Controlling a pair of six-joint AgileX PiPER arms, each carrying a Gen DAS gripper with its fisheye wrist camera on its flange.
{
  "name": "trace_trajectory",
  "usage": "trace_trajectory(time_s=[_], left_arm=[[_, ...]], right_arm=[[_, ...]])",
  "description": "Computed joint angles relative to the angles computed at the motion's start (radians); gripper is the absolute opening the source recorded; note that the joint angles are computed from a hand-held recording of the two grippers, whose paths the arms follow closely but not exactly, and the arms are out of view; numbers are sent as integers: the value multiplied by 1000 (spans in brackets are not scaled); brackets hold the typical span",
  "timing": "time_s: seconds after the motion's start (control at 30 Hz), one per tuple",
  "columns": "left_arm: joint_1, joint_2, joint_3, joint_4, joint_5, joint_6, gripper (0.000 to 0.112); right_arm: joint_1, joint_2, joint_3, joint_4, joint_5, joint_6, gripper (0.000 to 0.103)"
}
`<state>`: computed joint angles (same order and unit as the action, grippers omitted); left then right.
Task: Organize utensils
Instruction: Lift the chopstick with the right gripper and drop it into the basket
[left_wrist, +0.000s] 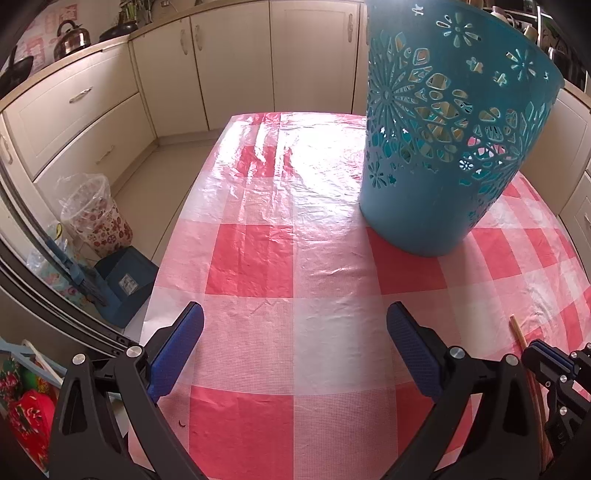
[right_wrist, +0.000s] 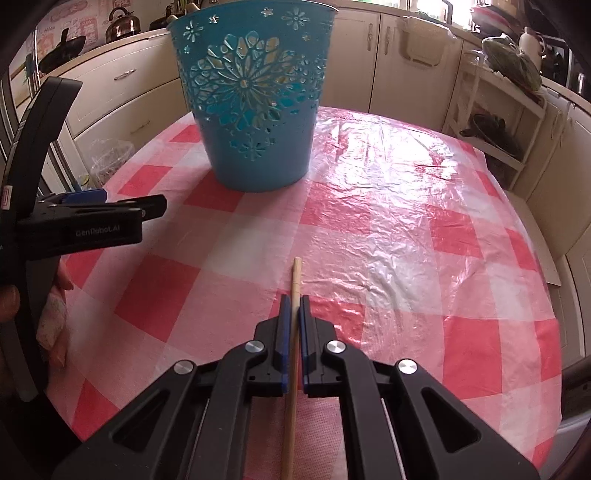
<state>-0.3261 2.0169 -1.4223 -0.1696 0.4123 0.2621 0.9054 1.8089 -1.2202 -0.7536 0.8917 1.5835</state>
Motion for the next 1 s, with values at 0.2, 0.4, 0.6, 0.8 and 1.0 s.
trace_trajectory(time_s=[0.2,0.4,0.6,0.8,1.0], left_arm=[[1,3,-5,-6,4,13,95],[-4,-2,1,4,3,2,95],[8,-8,5,-49,6,54,95],[18,-11,8,-107,3,111,95],[21,-19,16,-140,1,140,95]], right_arm=[[4,-242,129,-284,-149,338,5],[-57,-263,-73,-656,-122,481,5],[-166,-58,-370,-766,-84,471,5],[-229,71,-477,-727,-36,441,5],[-233,121,-479,-700,6,403,6]])
